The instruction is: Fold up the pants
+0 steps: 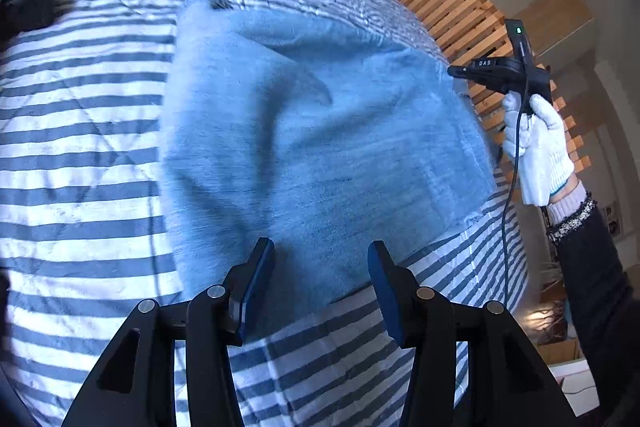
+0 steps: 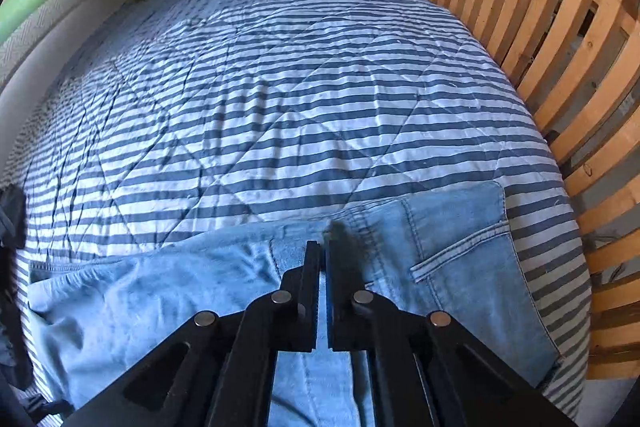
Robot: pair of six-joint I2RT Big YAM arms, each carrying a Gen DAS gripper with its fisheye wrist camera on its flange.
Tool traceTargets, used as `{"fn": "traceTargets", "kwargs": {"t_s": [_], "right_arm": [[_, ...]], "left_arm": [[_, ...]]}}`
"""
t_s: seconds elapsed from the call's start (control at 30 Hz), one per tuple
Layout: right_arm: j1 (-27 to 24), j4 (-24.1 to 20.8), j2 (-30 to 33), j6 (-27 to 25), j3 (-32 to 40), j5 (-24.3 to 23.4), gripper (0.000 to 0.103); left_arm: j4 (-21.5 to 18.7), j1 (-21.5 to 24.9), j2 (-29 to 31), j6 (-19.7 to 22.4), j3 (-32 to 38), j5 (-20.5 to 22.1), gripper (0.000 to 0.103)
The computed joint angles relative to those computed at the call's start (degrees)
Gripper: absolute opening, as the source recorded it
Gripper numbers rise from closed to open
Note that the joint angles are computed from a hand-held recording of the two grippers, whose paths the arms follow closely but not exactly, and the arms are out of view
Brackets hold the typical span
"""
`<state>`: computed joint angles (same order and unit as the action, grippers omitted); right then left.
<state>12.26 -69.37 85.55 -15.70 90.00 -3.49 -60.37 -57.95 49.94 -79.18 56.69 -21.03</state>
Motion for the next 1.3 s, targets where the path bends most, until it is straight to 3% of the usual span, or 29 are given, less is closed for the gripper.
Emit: {"fn": "traceTargets", "kwargs": {"t_s": [0.13, 0.17, 0.23, 0.3, 0.4, 0.57, 0.93, 1.13, 1.3], "right_arm": [[5.5, -0.5, -3.5, -3.2, 0.1, 0.6, 0.024], [7.4, -1.7, -3.9, -4.4, 0.6, -0.4, 0.029], [12.7, -5.4, -4.4, -7.4, 1.9, -3.2, 0.03], [18.9, -9.5, -3.2, -9.3, 3.9, -5.0, 0.03], [28.4, -13.8, 0.2, -9.7, 6.6, -3.5, 0.03], [39.4, -18.4, 6.6, -11.0, 9.3, 1.9, 0.03], [45.3, -23.9, 11.5, -11.6, 9.3, 10.4, 0.027], [45.1, -26.3, 11.5, -11.5, 9.0, 11.7, 0.017], [45.7, -25.4, 11.7, -11.0, 6.6, 13.0, 0.017]], "left_arm": [[-8.4, -5.3, -3.4, -7.8, 0.6, -9.1, 0.058], [-10.2, -6.0, -4.5, -10.0, 0.0, -10.5, 0.059], [-10.2, -5.3, -6.7, -11.0, -2.0, -10.1, 0.06], [-6.5, -3.3, -9.2, -9.6, -5.0, -7.7, 0.061], [0.8, -0.1, -11.6, -6.0, -9.0, -3.5, 0.06], [10.1, -0.8, -13.6, -5.1, -13.2, -3.7, 0.059], [12.0, -2.4, -14.9, -5.2, -15.0, -4.2, 0.027], [12.1, -2.1, -14.0, -4.2, -14.6, -4.6, 0.025], [13.0, -1.9, -13.8, -4.0, -15.0, -4.3, 0.025]]}}
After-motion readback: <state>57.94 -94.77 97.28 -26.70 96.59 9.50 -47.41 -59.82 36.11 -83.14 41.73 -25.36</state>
